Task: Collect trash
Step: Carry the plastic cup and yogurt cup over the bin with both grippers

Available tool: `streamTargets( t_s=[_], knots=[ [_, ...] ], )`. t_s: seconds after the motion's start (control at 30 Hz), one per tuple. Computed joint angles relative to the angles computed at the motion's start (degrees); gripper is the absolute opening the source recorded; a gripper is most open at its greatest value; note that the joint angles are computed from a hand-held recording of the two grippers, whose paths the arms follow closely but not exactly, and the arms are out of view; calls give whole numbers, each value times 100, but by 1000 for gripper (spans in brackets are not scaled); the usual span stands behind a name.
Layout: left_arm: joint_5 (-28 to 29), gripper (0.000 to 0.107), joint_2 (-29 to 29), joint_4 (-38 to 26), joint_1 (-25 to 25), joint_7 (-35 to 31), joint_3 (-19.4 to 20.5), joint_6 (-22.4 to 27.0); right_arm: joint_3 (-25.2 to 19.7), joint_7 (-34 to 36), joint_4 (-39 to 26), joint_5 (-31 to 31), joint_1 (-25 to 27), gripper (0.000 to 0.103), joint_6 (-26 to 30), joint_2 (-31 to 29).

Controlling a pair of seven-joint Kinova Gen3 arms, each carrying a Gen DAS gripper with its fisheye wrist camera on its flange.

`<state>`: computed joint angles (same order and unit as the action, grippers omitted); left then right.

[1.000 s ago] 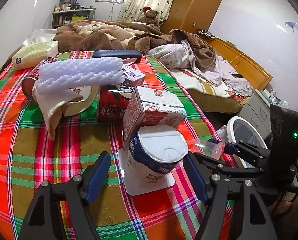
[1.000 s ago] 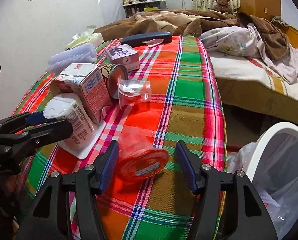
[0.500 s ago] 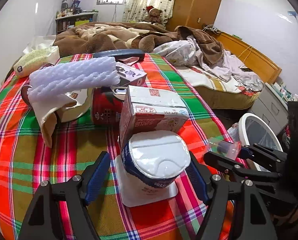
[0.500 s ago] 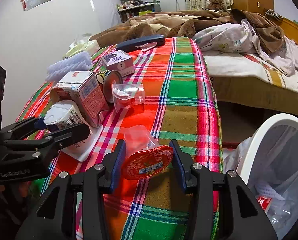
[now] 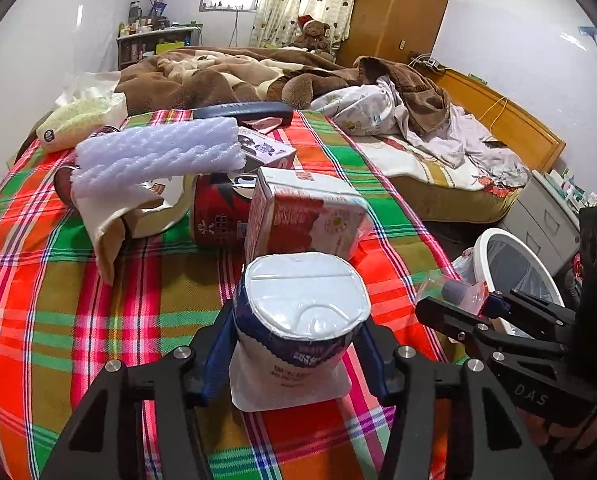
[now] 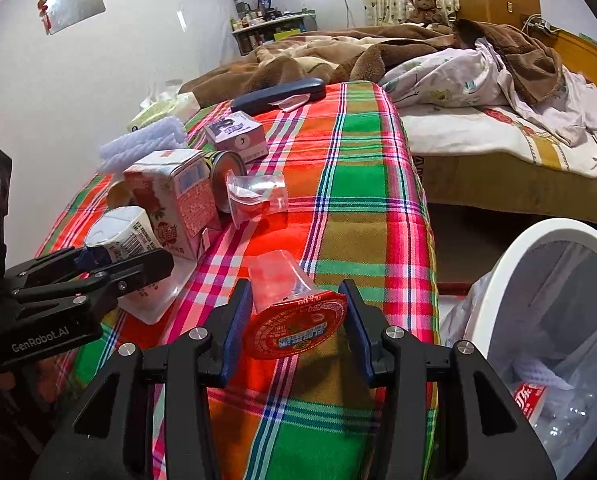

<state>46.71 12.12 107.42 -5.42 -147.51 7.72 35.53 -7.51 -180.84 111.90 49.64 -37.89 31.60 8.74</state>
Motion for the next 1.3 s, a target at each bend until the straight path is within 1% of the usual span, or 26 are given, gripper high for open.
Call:
streamTargets(
  t_s=[0.07,0.2,0.43,0.57,0.8,1.07,1.3],
  knots=[
    [45,55,-99,87,-17,-70,-4,-48,-2,-161,38,114,-58,46,30,-37],
    [212,55,-274,185,-68,-269,-65,53,-58,-455,139,321,-83,46,46,-142],
    [442,55,-620,361,40,-525,-239,167,-267,-1059,304,800,-86,46,223,-357],
    [543,55,-792,433,173,-638,-324,187,-419,-1367,417,1022,-51,46,383,-500],
    [676,55,-1063,515,459,-790,-408,228,-724,-1861,609,1289,2,46,891,-774],
    [882,55,-1239,554,831,-958,-390,282,-1052,-2324,867,1313,75,46,1670,-1102],
    [848,55,-1214,465,1235,-868,-224,233,-1232,-2524,1108,1085,202,46,2105,-1372]
  ],
)
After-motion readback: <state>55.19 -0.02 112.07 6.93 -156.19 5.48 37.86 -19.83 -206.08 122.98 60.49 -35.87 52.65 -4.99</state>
